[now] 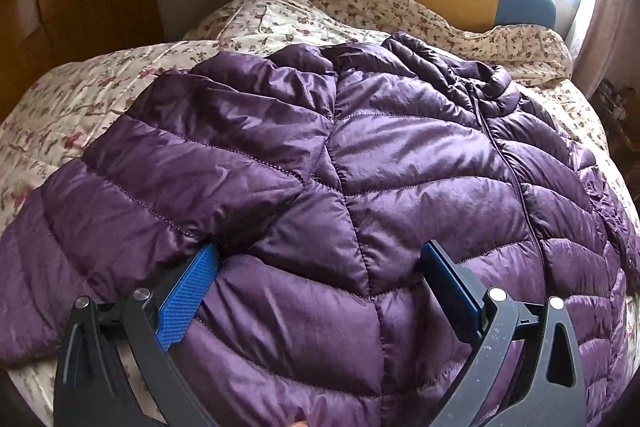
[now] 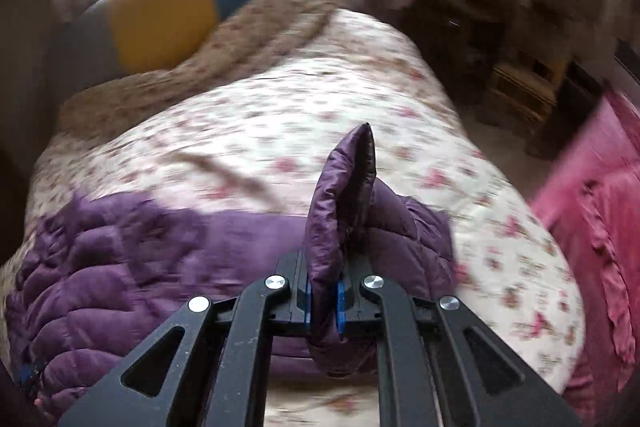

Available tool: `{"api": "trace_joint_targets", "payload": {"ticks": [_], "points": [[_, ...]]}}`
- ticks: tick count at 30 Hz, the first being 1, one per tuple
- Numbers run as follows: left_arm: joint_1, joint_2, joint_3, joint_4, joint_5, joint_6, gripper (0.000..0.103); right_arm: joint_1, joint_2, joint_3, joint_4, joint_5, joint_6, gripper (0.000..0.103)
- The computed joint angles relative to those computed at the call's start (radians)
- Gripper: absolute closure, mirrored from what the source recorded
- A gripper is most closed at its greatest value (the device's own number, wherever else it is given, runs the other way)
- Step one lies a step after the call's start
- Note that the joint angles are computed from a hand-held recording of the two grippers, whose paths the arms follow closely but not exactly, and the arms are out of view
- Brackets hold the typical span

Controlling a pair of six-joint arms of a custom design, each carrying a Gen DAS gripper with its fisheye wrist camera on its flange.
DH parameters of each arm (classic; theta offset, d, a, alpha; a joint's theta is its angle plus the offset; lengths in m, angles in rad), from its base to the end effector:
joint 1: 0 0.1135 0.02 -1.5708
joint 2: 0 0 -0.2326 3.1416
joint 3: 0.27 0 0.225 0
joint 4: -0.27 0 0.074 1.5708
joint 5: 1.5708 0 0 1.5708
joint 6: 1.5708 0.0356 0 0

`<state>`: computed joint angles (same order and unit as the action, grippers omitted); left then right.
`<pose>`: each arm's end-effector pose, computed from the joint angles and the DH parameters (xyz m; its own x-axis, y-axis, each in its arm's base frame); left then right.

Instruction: Fold large clothes

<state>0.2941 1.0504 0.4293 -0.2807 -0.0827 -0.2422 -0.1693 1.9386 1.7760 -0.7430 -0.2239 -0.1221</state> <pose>0.1748 0.0560 0.1520 -0.6478 -0.4459 -0.6176 -0.5081 0.8570 -0.0858 0.3901 -0.0587 0.2691 -0.7733 0.0117 -0.6339 -0.0655 0.9930 0.0982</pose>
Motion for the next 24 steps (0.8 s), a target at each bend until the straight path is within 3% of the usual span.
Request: {"api": "trace_joint_targets", "payload": {"ticks": [8, 16, 24], "points": [[0.06, -0.019, -0.017, 0.016, 0.068, 0.019, 0.005, 0.302, -0.094, -0.217, 0.146, 0.098, 0.021, 0.096], [0.091, -0.047, -0.057, 0.045, 0.109, 0.02, 0.005, 0.575, -0.118, -0.393, 0.309, 0.332, -0.103, 0.096], [0.218, -0.16, -0.085, -0.033, 0.248, 0.077, 0.011, 0.769, -0.101, -0.442, 0.355, 0.371, -0.131, 0.096]]}}
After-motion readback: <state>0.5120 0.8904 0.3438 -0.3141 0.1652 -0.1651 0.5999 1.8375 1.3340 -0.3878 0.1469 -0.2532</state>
